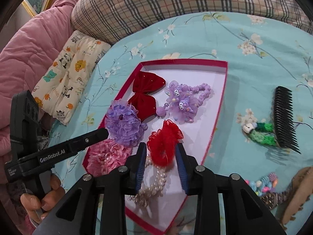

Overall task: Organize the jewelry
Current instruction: 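Carry the purple flower clip and red scrunchie into the box and release both, then withdraw both tools from the box toward the black comb and beige claw clip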

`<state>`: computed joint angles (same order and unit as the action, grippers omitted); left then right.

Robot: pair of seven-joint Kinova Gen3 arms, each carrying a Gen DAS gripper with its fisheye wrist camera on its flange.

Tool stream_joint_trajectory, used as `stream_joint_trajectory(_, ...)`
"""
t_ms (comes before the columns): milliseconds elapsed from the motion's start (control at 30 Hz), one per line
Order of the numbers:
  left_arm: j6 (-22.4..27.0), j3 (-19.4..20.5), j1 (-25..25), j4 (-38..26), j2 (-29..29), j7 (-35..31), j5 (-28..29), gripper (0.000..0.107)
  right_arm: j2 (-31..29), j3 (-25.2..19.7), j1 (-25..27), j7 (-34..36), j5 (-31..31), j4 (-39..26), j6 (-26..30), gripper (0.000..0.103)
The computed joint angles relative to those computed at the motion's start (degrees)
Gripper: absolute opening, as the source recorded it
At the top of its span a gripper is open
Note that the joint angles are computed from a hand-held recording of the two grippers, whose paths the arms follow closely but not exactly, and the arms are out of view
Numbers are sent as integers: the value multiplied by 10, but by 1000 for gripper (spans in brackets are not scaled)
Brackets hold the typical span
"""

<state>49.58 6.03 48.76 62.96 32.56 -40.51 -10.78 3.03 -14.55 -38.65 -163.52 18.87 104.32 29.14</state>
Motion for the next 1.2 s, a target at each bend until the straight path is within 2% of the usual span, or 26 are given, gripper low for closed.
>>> stream_joint_trajectory(167,5,0,17,-8,-5,2,-10,27,-41,-13,4,-41,22,31,11,37)
stream_joint_trajectory(333,9,7,30,-22,-1,-3,-11,27,-85,-44,33,-80,34,62,31,37)
stream_joint_trajectory(533,27,13,48,-57,16,-20,-6,27,-137,-83,77,-101,22,99,55,38)
stream_joint_trajectory(733,42,14,65,-90,34,-37,3,27,-190,-110,123,-100,-16,133,75,39)
stream_joint_trajectory(967,82,12,83,-164,72,-66,16,27,-243,-137,171,-92,-64,165,99,46)
stream_joint_trajectory(1033,97,11,88,-194,87,-74,21,27,-250,-142,183,-88,-77,172,103,49)
stream_joint_trajectory(1100,117,10,92,-232,107,-85,26,27,-252,-148,194,-89,-90,181,105,57)
stream_joint_trajectory(1167,134,5,97,-266,123,-94,30,39,-251,-152,203,-91,-100,188,103,60)
stream_joint_trajectory(1200,143,1,101,-282,131,-97,30,39,-246,-150,206,-91,-104,193,97,60)
